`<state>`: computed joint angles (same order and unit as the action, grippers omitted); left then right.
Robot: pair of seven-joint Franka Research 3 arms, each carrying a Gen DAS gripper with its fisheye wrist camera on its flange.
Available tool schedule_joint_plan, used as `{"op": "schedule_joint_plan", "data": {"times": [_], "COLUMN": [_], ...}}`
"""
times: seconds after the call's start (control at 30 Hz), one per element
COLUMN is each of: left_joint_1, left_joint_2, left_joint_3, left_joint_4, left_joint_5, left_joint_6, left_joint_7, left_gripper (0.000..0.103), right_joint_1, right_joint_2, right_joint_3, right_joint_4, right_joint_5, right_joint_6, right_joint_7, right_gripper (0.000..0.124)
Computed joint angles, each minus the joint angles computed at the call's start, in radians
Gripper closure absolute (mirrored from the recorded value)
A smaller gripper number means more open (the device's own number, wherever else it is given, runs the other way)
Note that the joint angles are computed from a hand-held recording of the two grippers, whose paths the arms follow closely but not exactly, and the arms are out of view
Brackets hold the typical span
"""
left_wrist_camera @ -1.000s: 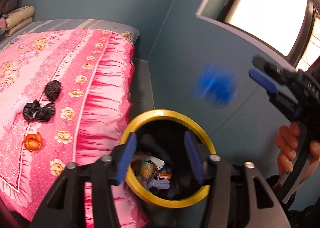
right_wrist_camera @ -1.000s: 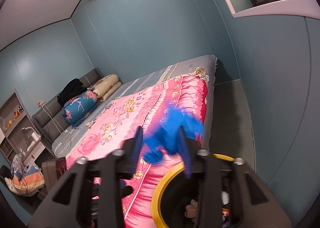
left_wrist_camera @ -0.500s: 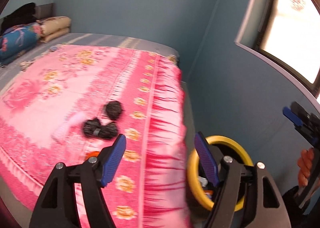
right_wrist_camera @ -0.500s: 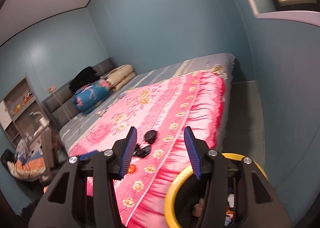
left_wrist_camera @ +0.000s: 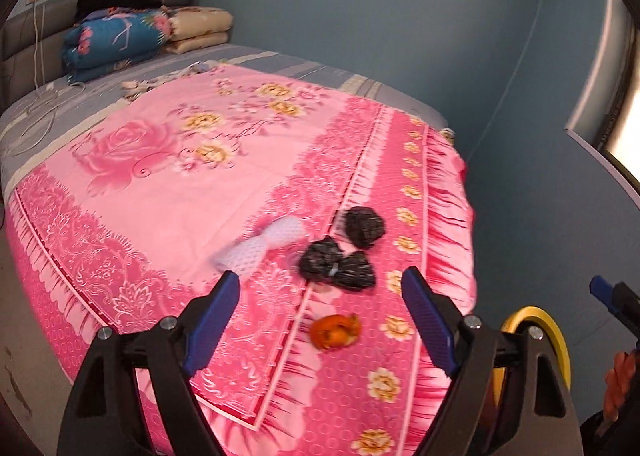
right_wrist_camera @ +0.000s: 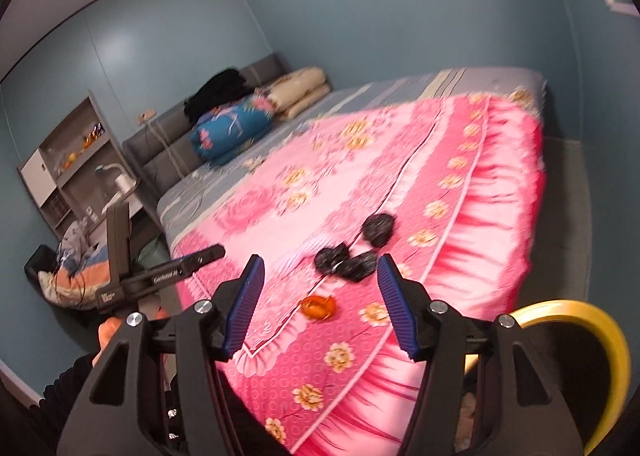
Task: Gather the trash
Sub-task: 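Move the left tool toward the white mesh sleeve while the right tool approaches the orange peel, then close the left tool on the white mesh sleeve while the right tool grips the orange peel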
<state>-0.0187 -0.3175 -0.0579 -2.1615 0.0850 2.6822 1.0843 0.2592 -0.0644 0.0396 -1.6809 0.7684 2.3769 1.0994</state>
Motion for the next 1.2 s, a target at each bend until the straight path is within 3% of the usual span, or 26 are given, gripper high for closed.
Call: {"op": "schedule_joint_plan", "data": {"times": [0.17,0.3,0.5,0.63,0.9,0.93,1.03,1.07,1.1,1.2], "left_joint_1": [0.046,0.072,0.105,0.129,0.167,0.167,0.169,0.169,0.171,0.188], "left_joint_2": [0.089,0.19,0.349,0.417,0.543,0.562,0.594,0.591,0.587,0.565], "left_joint_3": [0.015,0.018,0.012,-0.002,-0.035,-0.036,-0.039,-0.041,-0.044,-0.058], "left_joint_4": [0.034,0.09,0.182,0.228,0.33,0.345,0.364,0.355,0.347,0.322], "left_joint_5": [0.036,0.045,0.051,-0.031,-0.12,-0.117,-0.116,-0.11,-0.11,-0.141], "left_joint_6": [-0.003,-0.024,-0.04,-0.049,-0.053,-0.059,-0.052,-0.035,-0.019,0.006], "left_joint_7": [0.015,0.036,0.081,0.177,0.305,0.307,0.3,0.301,0.308,0.338], "left_gripper": [0.023,0.022,0.022,0.022,0.022,0.025,0.049,0.061,0.065,0.075], "right_joint_1": [0.036,0.084,0.128,0.169,0.192,0.194,0.208,0.21,0.213,0.234], "right_joint_2": [0.144,0.239,0.406,0.5,0.667,0.691,0.73,0.733,0.738,0.755], "right_joint_3": [0.046,0.067,0.079,0.054,0.054,0.054,0.046,0.047,0.046,0.027], "right_joint_4": [0.106,0.153,0.267,0.338,0.535,0.57,0.622,0.625,0.634,0.661], "right_joint_5": [-0.111,-0.282,-0.408,-0.509,-0.556,-0.558,-0.578,-0.581,-0.586,-0.625], "right_joint_6": [-0.042,-0.013,-0.095,-0.103,-0.187,-0.209,-0.216,-0.211,-0.21,-0.197], "right_joint_7": [0.088,0.174,0.261,0.353,0.437,0.451,0.467,0.466,0.466,0.49], "right_gripper": [0.068,0.068,0.068,0.059,0.051,0.051,0.055,0.068,0.077,0.088]}}
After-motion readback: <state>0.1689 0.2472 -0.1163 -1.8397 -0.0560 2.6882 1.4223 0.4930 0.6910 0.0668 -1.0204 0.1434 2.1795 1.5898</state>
